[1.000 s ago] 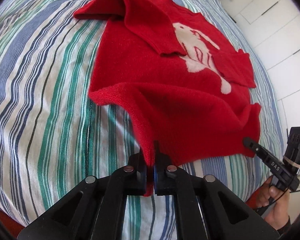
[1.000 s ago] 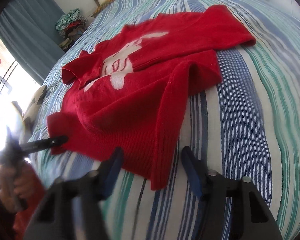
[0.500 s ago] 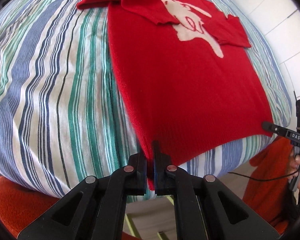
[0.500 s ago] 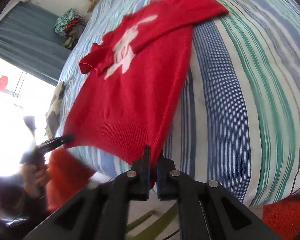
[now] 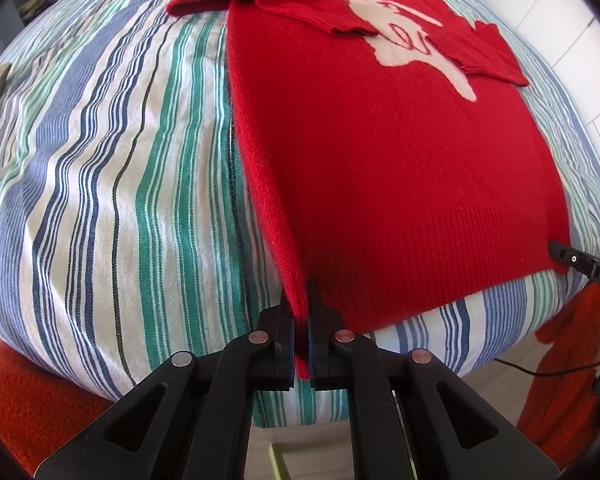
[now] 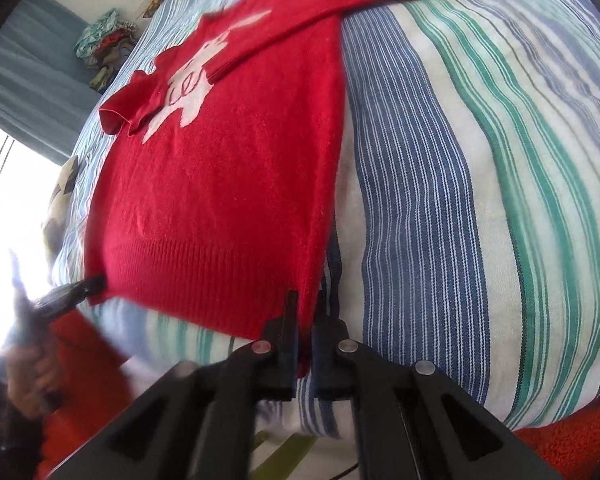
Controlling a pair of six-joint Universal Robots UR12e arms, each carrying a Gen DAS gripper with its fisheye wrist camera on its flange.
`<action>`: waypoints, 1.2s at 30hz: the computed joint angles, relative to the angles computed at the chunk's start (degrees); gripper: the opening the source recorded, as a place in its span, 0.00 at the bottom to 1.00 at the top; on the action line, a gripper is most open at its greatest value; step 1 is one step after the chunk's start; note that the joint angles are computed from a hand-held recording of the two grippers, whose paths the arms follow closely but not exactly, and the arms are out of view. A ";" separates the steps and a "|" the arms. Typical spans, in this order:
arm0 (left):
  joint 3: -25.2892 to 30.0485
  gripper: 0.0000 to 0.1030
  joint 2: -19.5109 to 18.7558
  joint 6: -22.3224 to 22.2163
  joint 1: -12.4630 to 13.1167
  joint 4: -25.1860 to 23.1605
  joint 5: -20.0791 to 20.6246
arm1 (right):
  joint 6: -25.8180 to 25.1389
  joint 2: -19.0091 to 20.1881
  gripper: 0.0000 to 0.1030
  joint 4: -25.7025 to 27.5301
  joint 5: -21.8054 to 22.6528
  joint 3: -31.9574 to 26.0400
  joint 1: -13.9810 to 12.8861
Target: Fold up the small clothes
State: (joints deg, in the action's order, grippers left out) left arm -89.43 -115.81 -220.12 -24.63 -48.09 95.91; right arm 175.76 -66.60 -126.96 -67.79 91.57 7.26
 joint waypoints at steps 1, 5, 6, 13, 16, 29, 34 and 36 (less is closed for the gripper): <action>0.40 0.06 -0.13 -0.03 -0.30 -0.75 1.06 | -0.49 -0.10 0.02 -0.60 -0.77 0.18 0.22; 1.90 0.28 -0.64 0.34 -1.30 -3.61 4.53 | -2.81 -0.87 0.08 -2.63 -4.18 0.97 1.02; 2.12 0.36 -0.45 0.16 -1.56 -4.92 5.39 | -3.75 -1.15 0.17 -2.82 -5.26 1.03 1.27; -1.06 0.74 4.20 -6.49 -2.05 -8.74 11.30 | -7.62 -3.96 0.61 -2.89 -15.54 0.74 1.26; -2.71 0.74 6.08 -10.52 -1.48 -7.00 13.73 | -13.19 -3.77 0.61 -10.01 -19.19 -1.01 1.60; -2.11 0.74 6.72 -16.36 -2.21 -6.35 16.51 | -35.94 17.23 0.58 -5.58 -13.70 -25.46 9.05; -3.32 0.74 8.01 -18.49 -2.16 -8.89 16.45 | -21.13 17.37 0.08 -8.82 -6.79 -26.26 5.19; -3.40 0.74 8.17 -18.85 -2.18 -8.81 16.13 | -11.89 15.81 0.08 -13.33 -3.35 -24.87 1.76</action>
State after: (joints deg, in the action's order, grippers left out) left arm -92.83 -107.64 -238.98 -26.81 -56.90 112.04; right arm 163.87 -50.79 -140.29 -71.14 66.70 9.02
